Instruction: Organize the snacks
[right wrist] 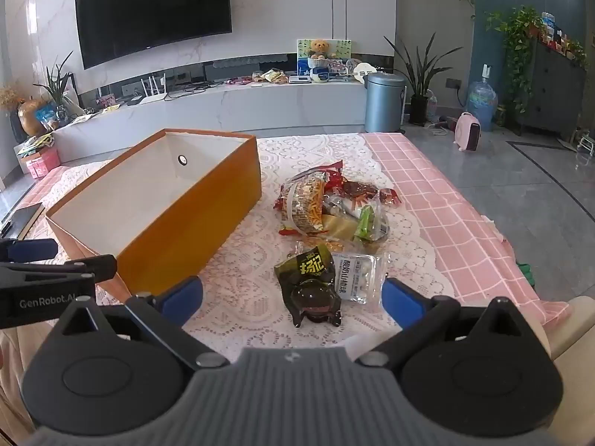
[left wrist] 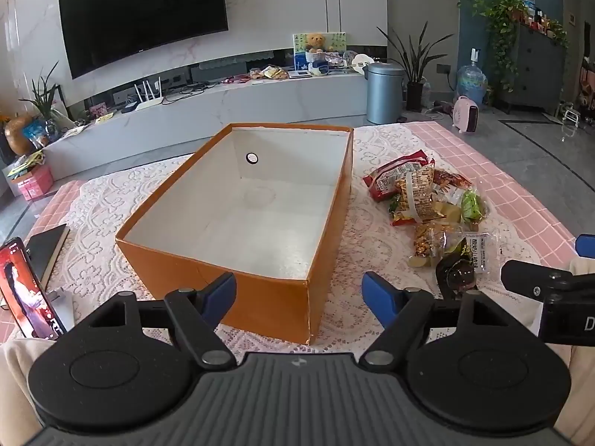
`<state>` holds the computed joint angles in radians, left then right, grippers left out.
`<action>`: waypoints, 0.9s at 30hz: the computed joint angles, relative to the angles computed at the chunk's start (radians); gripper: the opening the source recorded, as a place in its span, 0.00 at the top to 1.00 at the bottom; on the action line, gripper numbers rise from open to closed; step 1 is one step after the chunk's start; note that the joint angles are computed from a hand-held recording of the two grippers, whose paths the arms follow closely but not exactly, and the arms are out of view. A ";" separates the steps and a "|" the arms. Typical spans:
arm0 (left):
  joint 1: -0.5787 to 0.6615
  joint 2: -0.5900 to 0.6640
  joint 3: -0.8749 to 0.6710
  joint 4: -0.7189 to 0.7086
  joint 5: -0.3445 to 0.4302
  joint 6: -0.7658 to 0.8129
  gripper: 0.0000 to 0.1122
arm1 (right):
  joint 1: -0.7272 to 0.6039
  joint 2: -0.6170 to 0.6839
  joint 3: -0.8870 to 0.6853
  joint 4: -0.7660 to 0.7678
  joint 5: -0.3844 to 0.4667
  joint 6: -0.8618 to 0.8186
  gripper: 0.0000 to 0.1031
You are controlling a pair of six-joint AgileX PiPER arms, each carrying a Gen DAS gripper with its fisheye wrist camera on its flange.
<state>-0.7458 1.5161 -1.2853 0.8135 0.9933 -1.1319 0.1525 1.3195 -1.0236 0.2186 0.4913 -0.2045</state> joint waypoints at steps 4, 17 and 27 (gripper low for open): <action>0.002 -0.026 0.035 -0.014 -0.043 -0.004 0.27 | 0.011 0.007 -0.005 -0.032 0.000 0.036 0.03; 0.026 -0.019 0.007 -0.106 -0.050 0.074 0.40 | 0.016 0.005 -0.013 -0.071 0.022 0.070 0.03; 0.016 -0.024 0.016 -0.085 -0.047 0.050 0.43 | 0.014 0.003 -0.014 -0.082 0.030 0.078 0.03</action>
<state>-0.7298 1.4917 -1.2693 0.7281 0.9459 -1.0816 0.1670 1.3227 -1.0374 0.1368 0.5213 -0.1262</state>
